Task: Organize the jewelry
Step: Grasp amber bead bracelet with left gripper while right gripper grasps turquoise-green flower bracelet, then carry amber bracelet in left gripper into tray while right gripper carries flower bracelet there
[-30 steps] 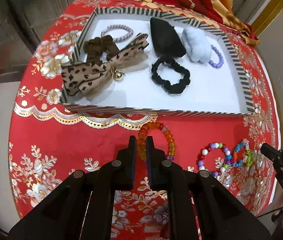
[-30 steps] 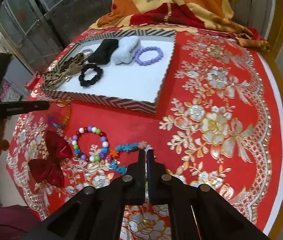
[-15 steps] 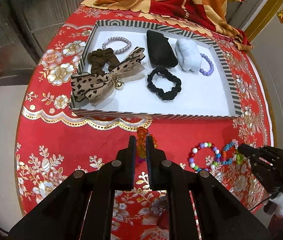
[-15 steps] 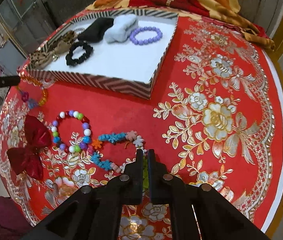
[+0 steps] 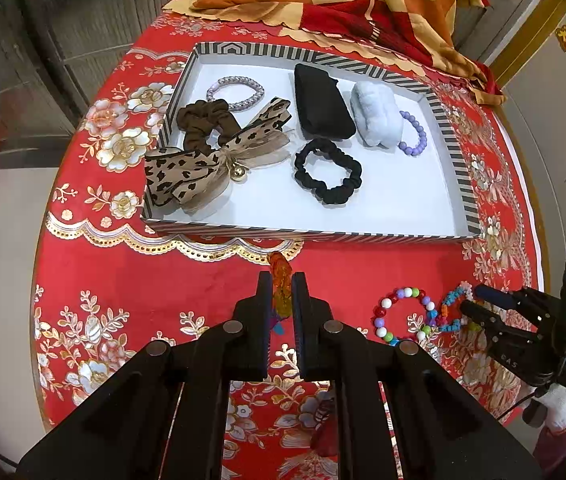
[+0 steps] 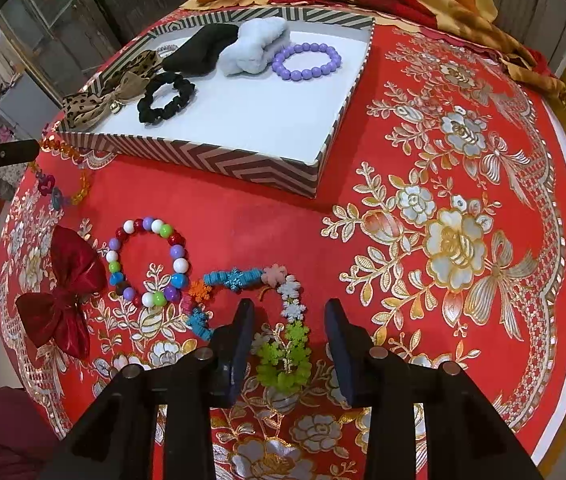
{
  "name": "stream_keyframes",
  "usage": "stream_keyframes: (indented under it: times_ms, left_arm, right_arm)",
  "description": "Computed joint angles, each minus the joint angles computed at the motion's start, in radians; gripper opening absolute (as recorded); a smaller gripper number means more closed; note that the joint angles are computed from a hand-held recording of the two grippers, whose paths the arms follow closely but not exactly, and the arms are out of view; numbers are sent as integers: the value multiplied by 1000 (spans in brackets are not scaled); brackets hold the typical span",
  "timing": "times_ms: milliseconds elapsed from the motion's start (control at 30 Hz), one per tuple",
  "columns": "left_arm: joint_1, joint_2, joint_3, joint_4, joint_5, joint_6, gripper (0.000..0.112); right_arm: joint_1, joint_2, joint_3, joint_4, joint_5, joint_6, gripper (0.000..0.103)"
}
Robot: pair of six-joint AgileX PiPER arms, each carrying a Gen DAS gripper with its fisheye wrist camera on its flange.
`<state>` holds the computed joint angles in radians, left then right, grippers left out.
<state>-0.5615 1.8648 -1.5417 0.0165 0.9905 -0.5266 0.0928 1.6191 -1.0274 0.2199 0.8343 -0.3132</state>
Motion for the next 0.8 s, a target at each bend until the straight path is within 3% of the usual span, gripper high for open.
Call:
stream_keyframes:
  times_ms: [67,300,500,800]
  left_arm:
    - [-2,-2,-4,-1,2,1,8]
    - [-4,-22,-29,-7,14,20,8]
    - [-6,-29,-74,-2,34,39,8]
    - [-23,-5,-187,19,77,60,8]
  right_arm:
    - [23,-5,7,-59,-21,42,11]
    - [-34,-105,29,39,12,-17,11]
    - [-14,-216,-25,27,56,28,11]
    - [-16,-246,-150,9,104,66,11]
